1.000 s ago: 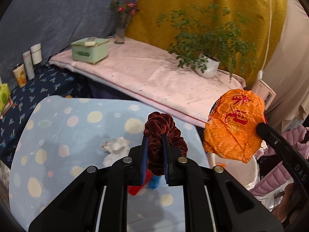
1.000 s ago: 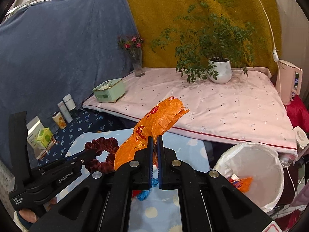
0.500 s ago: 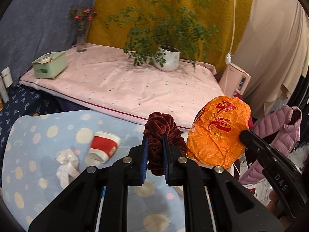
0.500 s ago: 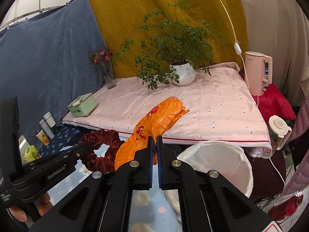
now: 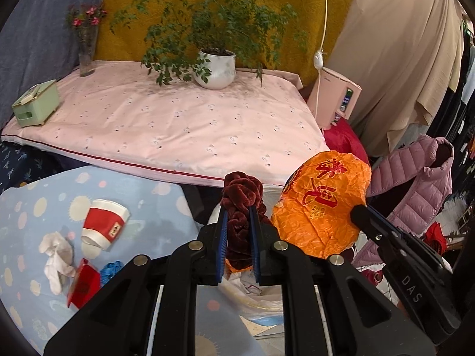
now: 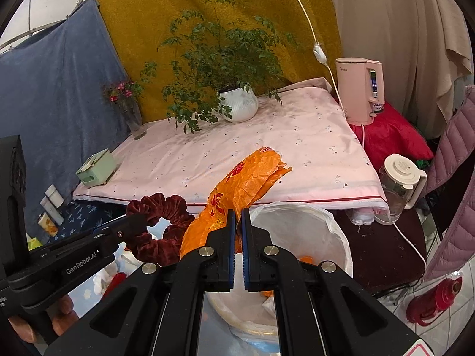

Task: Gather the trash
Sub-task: 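Carry scrunchie and orange bag over the bin and open both tools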

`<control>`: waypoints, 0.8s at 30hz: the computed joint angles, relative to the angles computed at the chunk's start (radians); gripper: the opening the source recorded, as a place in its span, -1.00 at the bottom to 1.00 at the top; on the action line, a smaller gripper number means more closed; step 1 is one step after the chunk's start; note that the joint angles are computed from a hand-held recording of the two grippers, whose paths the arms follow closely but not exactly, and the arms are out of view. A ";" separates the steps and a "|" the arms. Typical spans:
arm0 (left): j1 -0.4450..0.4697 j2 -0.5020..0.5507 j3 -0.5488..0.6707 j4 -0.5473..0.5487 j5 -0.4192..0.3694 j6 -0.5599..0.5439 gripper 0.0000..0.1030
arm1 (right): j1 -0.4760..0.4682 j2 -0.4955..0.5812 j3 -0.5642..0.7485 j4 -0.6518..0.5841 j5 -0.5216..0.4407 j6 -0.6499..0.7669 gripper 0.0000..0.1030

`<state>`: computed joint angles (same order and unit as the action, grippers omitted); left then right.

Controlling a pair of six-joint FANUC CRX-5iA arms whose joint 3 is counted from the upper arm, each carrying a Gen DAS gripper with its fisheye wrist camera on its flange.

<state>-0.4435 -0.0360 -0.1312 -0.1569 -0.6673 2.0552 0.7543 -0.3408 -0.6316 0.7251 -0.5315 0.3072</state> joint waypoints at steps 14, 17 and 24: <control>-0.020 0.061 0.032 0.000 0.017 0.019 -0.39 | -0.035 0.038 -0.002 -0.036 -0.003 0.019 -0.71; -0.018 0.060 0.032 -0.008 0.011 0.030 -0.39 | -0.037 0.039 0.000 -0.042 -0.001 0.023 -0.66; -0.006 0.034 0.007 -0.021 0.005 0.051 -0.38 | -0.025 0.039 0.001 -0.031 -0.004 0.011 -0.54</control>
